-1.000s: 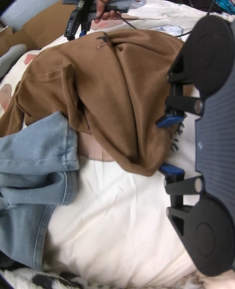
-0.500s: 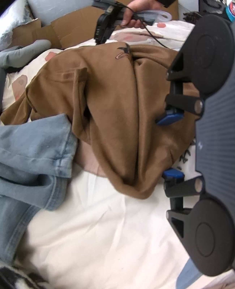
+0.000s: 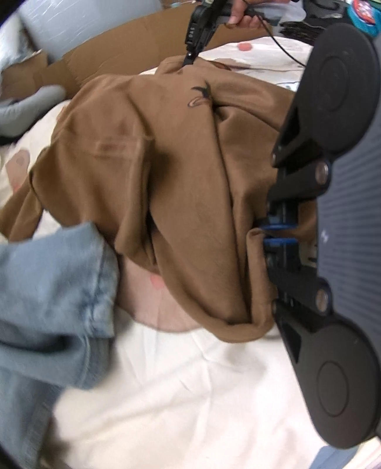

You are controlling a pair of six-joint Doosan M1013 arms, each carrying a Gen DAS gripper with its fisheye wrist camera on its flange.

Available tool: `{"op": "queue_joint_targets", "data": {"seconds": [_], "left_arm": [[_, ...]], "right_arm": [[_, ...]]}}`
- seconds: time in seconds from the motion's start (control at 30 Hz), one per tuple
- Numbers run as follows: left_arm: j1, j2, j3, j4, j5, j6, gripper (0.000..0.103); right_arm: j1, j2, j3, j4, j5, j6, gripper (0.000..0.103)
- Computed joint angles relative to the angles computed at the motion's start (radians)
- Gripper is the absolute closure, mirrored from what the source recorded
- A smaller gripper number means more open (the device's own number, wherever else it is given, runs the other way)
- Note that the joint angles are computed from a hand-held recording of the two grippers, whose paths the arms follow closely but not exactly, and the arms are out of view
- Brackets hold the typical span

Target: Fold clothes

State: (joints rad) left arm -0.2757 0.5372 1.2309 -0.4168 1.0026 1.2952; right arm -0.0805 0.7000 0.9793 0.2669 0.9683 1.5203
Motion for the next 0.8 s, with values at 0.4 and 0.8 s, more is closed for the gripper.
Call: {"op": "queue_joint_targets", "data": {"seconds": [0.4,0.8], "left_arm": [[-0.002,0.006,-0.041,-0.038,0.048,0.11,0.098],[-0.018,0.043,-0.152,0.001,0.165,0.257,0.073]], "right_arm": [[-0.052,-0.144,0.191,-0.057,-0.074,0.091,0.102],[-0.107,-0.328,0.441,-0.148,-0.164,0.318,0.102]]}}
